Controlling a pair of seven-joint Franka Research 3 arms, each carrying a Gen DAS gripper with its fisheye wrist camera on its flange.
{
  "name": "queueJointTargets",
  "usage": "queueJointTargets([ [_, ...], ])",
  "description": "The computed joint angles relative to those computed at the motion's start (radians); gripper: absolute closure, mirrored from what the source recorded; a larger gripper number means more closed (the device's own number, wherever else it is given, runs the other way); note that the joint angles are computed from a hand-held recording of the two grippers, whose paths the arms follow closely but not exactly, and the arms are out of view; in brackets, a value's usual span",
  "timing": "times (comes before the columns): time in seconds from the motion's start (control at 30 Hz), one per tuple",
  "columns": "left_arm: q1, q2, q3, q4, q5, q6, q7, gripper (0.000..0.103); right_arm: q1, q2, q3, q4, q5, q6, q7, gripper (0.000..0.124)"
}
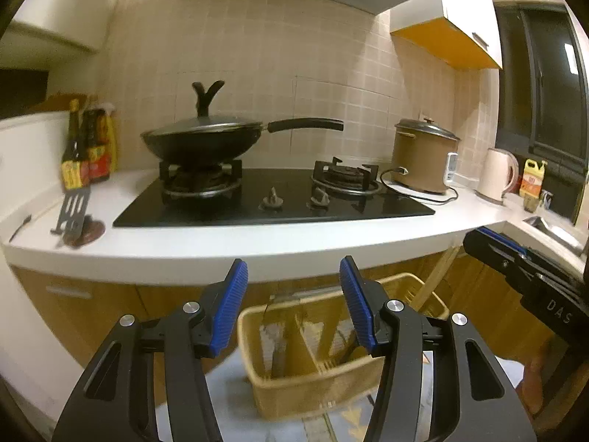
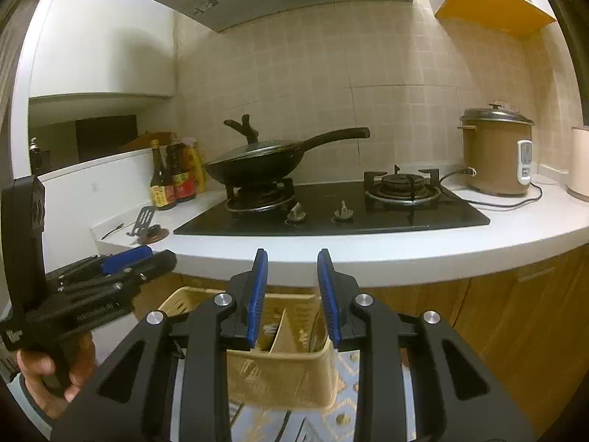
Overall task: Organize utensils
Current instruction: 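Open both tools to drop the ladle and chopsticks into the basket, then move both tools back to the table and grasp a dark-handled spoon with the right tool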
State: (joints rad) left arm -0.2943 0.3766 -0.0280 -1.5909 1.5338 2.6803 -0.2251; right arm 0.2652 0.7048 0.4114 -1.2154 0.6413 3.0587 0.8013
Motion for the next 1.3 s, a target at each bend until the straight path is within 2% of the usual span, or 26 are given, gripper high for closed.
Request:
queueJointTargets([
  [0.2,0.013,-0.125,-0.041,-0.159,-0.075,-0.002,0.037,0.052,-0.057,-0.156,0.038,-0.204,0.063,0.000,-0.032,0.099],
  [0.27,0.018,-0.160,-0.060,-0.205,-0.103,-0.011,0.057,0.052,-0.022,-0.205,-0.024,-0.253,0.052,-0.037,0.016,0.099],
  [0.43,0.035,-0.228,-0.102,-0.307,-0.186,-0.017,0.098,0.052,-0.005,-0.294,-0.090,-0.350,0.089,-0.187,0.072,0.099],
  [0.57,0.048,-0.248,-0.123,-0.367,-0.268,-0.001,0.138,0.052,0.040,-0.325,-0.159,-0.404,0.059,-0.245,0.133,0.099],
  [0.7,0.061,-0.236,-0.131,-0.404,-0.374,0.057,0.203,0.052,0.082,-0.315,-0.229,-0.409,-0.049,-0.357,0.257,0.099],
  [0.8,0.071,-0.200,-0.133,-0.417,-0.501,0.132,0.304,0.052,0.092,-0.291,-0.251,-0.393,-0.114,-0.462,0.318,0.099],
  [0.9,0.085,-0.139,-0.152,-0.411,-0.687,0.191,0.462,0.052,0.090,-0.272,-0.255,-0.392,-0.149,-0.541,0.344,0.099],
  [1.03,0.073,-0.073,-0.156,-0.383,-0.826,0.196,0.577,0.052,0.087,-0.273,-0.255,-0.438,-0.167,-0.568,0.340,0.099],
  [1.2,0.031,0.002,-0.133,-0.327,-0.927,0.173,0.657,0.052,0.093,-0.272,-0.259,-0.472,-0.191,-0.576,0.339,0.099],
  [1.3,-0.007,0.032,-0.109,-0.293,-0.947,0.146,0.675,0.052,0.101,-0.274,-0.264,-0.486,-0.214,-0.570,0.343,0.099],
])
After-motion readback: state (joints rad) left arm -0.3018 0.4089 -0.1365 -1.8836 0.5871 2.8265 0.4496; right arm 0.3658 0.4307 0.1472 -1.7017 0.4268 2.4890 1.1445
